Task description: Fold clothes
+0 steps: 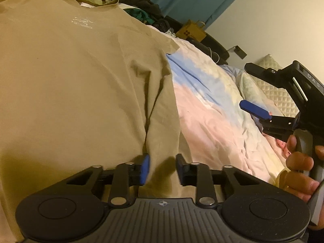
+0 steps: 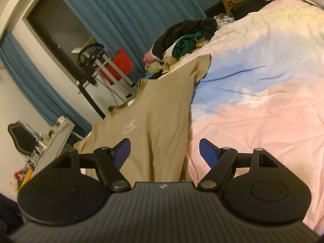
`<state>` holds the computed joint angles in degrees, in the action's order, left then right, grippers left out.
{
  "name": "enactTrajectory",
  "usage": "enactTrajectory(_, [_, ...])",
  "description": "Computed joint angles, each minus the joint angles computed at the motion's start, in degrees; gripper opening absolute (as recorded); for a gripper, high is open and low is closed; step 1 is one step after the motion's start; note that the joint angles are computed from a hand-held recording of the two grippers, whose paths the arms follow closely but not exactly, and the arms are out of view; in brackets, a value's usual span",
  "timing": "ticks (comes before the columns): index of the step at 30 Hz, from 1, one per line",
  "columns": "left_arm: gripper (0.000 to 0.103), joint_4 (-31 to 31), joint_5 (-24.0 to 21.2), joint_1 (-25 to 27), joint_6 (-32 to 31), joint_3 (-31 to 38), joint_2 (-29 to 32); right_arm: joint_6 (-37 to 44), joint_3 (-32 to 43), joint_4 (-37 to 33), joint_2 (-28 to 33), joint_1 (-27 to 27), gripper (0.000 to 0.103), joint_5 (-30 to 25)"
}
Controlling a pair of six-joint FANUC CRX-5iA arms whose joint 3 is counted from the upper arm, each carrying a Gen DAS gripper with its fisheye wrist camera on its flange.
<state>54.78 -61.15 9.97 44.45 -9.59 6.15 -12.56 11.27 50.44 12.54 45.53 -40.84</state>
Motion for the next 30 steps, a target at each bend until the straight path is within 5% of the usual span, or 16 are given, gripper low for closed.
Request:
enactTrajectory(12, [0.014, -5.94, -2.78, -0.6, -1.13, 2.45, -0.13, -0.02, -0.78, -0.87, -0.57, -0.23, 0.078, 1.71])
enactTrajectory(13, [0.006, -5.11, -4.21, -0.57, -2.2, 3.04, 0.43, -1.39, -1.35, 0.54, -0.8, -0.26, 0.078, 1.6])
enactTrajectory(22, [0.004, 0.12, -5.33, -6.52, -6.15, 5.58, 2.01, -14.67, -6.61, 16.33, -3.07, -0.7, 0.078, -4.29])
enactTrajectory(30, [0.004, -11.31, -4.82, -12.64, -1.42, 11.27, 6.69, -17.26, -9.11, 18.6, -4.6, -2.11, 0.078, -3.72])
